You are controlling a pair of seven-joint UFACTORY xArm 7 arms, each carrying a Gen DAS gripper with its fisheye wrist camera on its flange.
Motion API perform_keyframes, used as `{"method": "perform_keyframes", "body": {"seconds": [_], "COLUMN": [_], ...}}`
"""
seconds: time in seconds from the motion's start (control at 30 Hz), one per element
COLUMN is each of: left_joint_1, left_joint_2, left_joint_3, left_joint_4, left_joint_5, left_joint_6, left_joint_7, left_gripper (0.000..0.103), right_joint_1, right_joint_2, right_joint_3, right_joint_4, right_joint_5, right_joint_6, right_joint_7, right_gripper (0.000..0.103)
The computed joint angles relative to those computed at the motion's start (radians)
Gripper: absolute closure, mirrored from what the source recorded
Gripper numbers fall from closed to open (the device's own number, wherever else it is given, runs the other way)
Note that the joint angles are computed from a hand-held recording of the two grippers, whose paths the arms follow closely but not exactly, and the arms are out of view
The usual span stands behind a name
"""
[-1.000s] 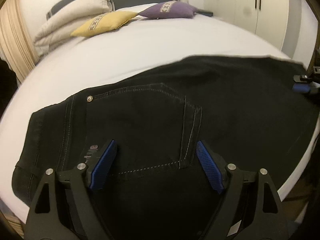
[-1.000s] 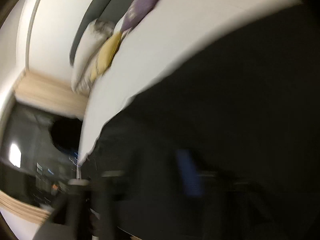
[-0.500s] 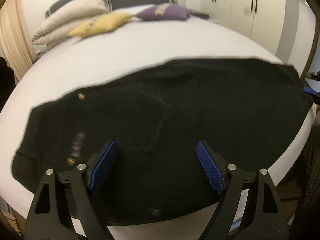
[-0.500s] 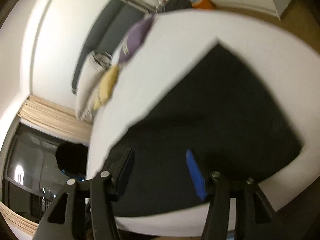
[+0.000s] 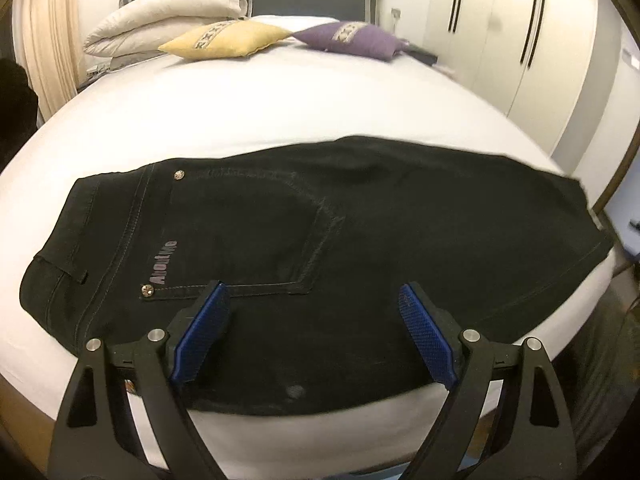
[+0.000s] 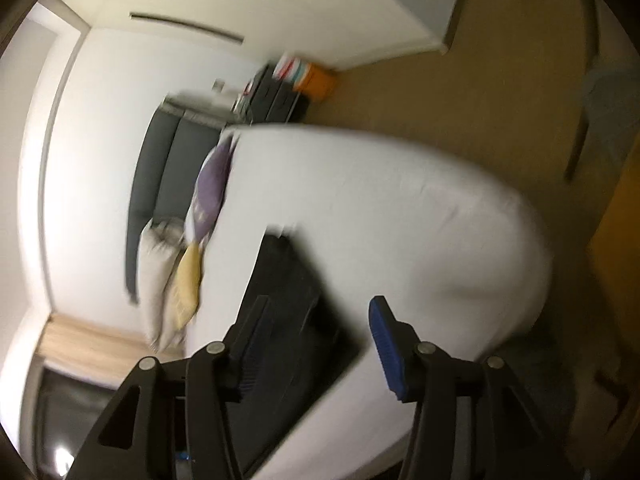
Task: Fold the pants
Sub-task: 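Grasp the jeans leg hem with the right tool while the left tool rests open on the jeans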
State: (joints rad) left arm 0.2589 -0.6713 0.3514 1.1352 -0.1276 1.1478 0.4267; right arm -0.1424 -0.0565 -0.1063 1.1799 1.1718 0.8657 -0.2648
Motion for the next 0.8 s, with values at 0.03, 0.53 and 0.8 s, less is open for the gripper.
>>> {"method": "perform_keyframes", "body": {"seconds": [0.03,0.53,0.8], "left_joint_1": [-0.003,-0.098,-0.122], "left_joint_2": [-0.002,-0.047,-0.055], "left_joint_3": [-0.007,-0.061,-0.056], "left_joint_4": [0.011,0.037,0.025], "left_joint_5": [-0.008,-0.054,-0.063], "left_joint_6": [0.015,0.12,0.118], "left_joint_7": [-0.012,-0.059,-0.067], "left_gripper": [0.015,0.015,0.015], "right_joint_1": [0.01,0.162,0.199], "right_joint_2": [-0.004,0.047,0.089], "right_joint_3": [-0.005,0.122,0.144], "right_joint_4": [-0.021,-0.093,0.008], "right_joint_5": [0.007,0.323,0.322], "right_joint_6": [0.014,-0.175,-0.217], "right_joint_7": [0.014,-0.016,0.014], "right_gripper": [0.05,0.045,0.032]}}
